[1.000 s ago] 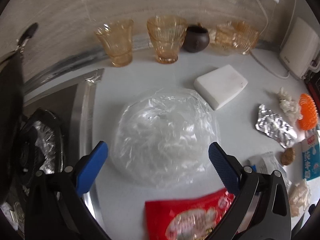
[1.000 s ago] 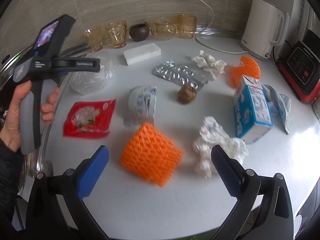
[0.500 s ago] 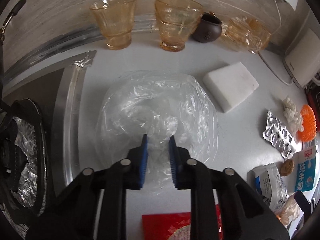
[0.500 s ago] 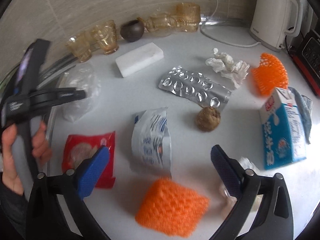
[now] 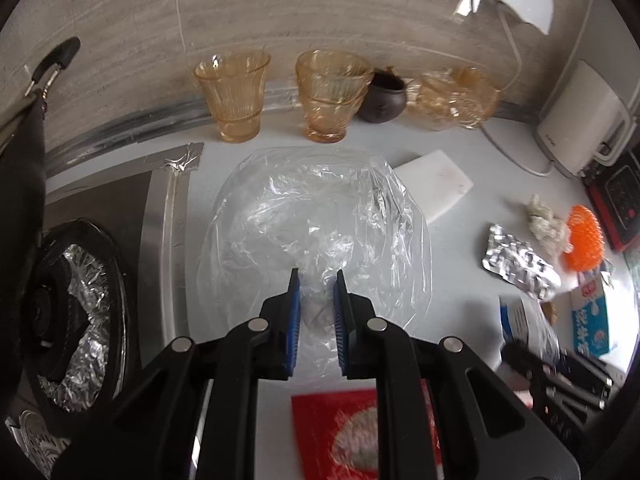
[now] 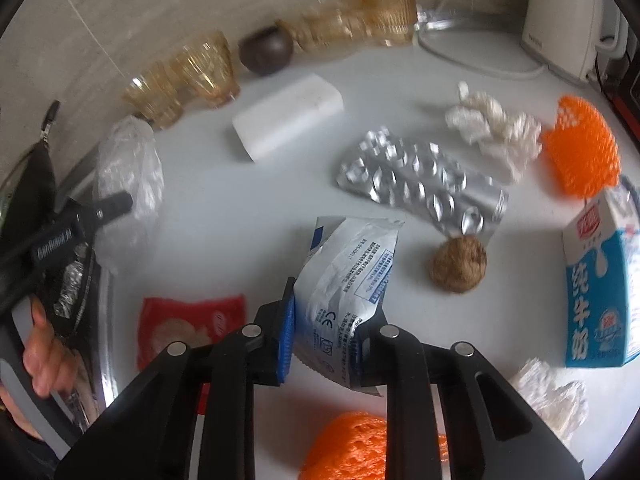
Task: Collect trash
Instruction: 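Grasp the clear plastic bag with the left gripper while the right gripper grasps the white medicine packet, then carry both items to the green basket and open both grippers to drop them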
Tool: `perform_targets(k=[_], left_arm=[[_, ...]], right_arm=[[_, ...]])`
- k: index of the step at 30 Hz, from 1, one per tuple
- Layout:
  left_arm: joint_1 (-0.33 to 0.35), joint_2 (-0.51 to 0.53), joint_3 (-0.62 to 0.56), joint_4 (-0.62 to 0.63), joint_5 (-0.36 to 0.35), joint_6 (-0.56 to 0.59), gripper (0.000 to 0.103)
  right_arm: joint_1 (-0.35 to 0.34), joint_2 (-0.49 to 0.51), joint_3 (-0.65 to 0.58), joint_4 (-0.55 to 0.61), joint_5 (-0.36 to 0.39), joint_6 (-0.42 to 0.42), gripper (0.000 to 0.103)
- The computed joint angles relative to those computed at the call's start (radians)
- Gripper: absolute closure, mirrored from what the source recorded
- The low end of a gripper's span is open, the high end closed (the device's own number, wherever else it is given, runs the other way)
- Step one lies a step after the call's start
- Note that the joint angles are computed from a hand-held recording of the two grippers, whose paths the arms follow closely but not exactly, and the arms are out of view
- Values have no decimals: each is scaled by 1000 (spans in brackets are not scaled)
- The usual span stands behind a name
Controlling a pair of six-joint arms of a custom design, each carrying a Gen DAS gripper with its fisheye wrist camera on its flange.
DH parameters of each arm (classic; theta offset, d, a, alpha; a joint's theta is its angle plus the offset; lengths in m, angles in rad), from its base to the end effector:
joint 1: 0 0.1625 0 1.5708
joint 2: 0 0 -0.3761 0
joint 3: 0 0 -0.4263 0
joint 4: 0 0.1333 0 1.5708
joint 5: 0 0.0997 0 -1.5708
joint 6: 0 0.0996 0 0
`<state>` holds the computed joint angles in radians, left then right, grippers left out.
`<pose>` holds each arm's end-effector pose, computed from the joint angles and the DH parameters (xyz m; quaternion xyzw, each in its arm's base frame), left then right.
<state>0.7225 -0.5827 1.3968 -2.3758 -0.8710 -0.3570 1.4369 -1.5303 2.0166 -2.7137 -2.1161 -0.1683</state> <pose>-0.3988 -0.6148 -0.0176 0.2300 0.9108 -0.1908 0.2848 0.0111 -0.5293 0.3325 -0.0711 -0.9130 0.2686 0.2987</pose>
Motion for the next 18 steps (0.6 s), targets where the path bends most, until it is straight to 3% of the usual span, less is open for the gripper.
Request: perform_targets(k=[7, 13, 18], left_arm=[[-55, -72, 75, -24, -92, 24, 88], [-143, -131, 169, -50, -170, 90, 88], [-229, -164, 246, -30, -345, 134, 88]], right_arm=[[41, -107, 47, -59, 23, -39, 84], [84, -334, 166, -29, -3, -46, 84], [97, -594, 286, 108, -75, -50, 84]])
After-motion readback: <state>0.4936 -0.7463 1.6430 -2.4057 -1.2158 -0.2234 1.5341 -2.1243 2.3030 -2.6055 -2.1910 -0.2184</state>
